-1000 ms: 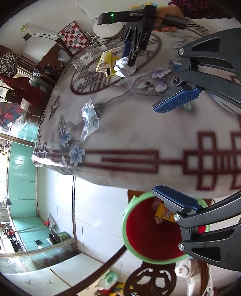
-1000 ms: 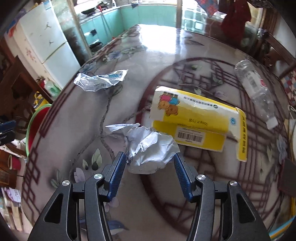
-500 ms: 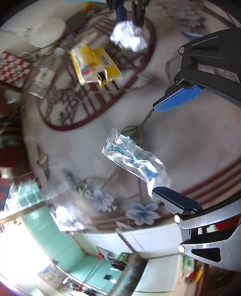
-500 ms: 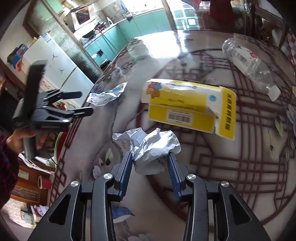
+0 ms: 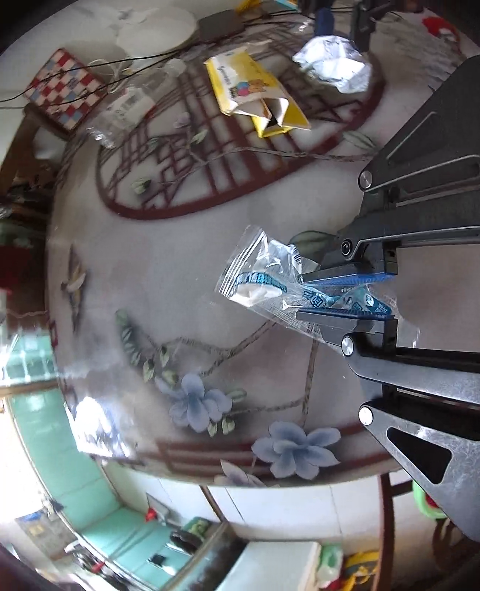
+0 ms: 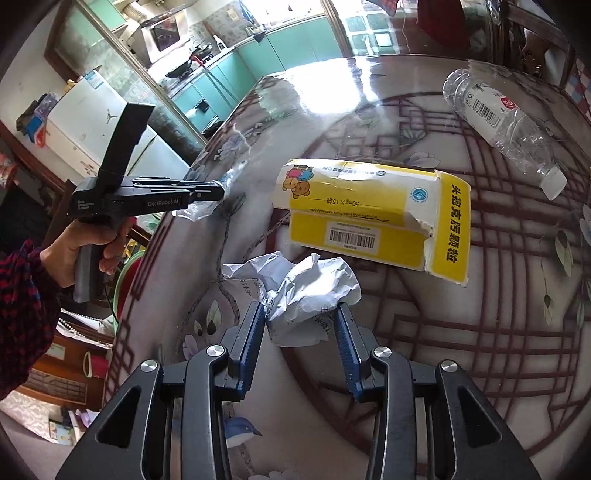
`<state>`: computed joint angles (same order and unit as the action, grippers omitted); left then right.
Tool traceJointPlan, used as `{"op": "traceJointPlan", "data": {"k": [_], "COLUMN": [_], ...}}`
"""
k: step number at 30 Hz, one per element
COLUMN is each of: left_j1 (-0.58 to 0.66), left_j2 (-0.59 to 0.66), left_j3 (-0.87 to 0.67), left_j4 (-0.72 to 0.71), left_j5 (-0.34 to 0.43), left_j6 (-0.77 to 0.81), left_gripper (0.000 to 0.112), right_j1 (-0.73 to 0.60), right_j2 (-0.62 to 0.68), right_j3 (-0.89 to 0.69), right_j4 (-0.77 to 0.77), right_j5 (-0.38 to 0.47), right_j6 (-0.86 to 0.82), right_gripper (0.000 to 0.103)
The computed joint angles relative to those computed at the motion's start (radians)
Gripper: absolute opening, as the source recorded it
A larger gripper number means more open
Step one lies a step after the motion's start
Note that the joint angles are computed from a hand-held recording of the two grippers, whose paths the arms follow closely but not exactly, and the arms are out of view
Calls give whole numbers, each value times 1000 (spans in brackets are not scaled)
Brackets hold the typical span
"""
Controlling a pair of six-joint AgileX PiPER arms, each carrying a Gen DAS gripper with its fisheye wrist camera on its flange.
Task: Collect trash
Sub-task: 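Grasp clear plastic wrapper with left gripper while right gripper grasps crumpled foil, then carry wrapper and foil over the red bin and open both grippers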
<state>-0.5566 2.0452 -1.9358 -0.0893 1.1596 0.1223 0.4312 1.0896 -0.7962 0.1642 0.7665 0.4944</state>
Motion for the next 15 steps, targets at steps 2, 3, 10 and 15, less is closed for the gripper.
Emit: {"op": "traceJointPlan", "data": {"k": [2, 3, 10, 15], "left_j1": [1, 0, -33, -47], "left_j2": [-54, -89, -330, -506], "left_j3": [53, 87, 321, 510], "left_j4": [-5, -8, -12, -40], "left_j5": [-31, -47, -132, -187], "left_j6": [-39, -59, -120, -217], "left_gripper": [7, 6, 6, 6], "right_j1": [25, 34, 138, 237], "right_j2": [-3, -6, -43, -70], "right_j3": [-9, -13, -49, -65], "right_j4": [-31, -40, -157, -266], "right_j5": [-1, -1, 21, 46], "right_j6": [43, 58, 245, 425], "right_gripper": [37, 37, 37, 37]}}
